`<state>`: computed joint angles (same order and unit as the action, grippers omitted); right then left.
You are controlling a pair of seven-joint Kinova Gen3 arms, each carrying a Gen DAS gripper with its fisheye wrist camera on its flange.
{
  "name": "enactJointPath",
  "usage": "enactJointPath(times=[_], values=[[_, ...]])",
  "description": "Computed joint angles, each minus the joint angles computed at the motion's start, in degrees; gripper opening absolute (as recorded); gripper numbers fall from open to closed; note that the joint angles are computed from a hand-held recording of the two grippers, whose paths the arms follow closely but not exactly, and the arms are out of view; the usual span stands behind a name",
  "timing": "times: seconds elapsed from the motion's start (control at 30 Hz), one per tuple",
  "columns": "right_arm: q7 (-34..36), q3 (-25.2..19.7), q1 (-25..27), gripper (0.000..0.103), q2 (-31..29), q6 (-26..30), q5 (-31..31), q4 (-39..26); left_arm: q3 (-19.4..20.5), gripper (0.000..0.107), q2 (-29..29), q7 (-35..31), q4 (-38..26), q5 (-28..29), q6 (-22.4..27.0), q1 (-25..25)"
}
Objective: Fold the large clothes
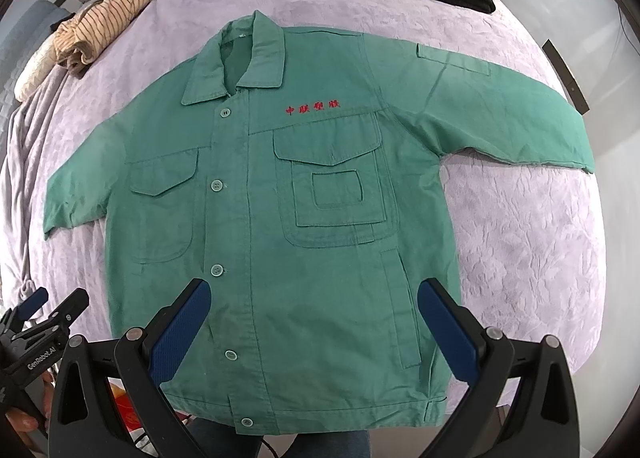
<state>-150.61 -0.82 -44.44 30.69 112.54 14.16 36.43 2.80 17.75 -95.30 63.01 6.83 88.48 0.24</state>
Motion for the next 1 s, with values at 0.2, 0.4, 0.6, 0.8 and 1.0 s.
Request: enactJointPath(times=[0.2,0.4,0.6,0.8,1.0], values=[[0.73,-0.08,-0.13,0.103,1.46,0.11,-0.45,-1.18,-0.96,0.103,-0.5,-1.23,2.93,0.79,-4.25,-0.9],[0.62,-0.83,0.37,0.103,2.39,-4.69,-2.52,-0.06,-1.47,0.103,3.32,-0.54,1.13,5.04,-3.93,-6.7],[5.8,-1.69,0.64,0.103,9.08,-6.87,-5.62,-5.69,-3.71,0.103,9.01,4.39,-1.84,-0.02,-3.15,-10.23],[10.08,-1.57,-0.24,0.103,15.47,-11.73,-8.6,-9.75,-8.35,0.103,16.38,1.97,-3.63,8.7,-17.13,-17.17],[12.66,-0.8,-0.48,0.103,23.11,-11.06,-10.89,-18.63,-3.09,0.103,24.42,4.22,-9.22,8.61,-24.18,-23.83]])
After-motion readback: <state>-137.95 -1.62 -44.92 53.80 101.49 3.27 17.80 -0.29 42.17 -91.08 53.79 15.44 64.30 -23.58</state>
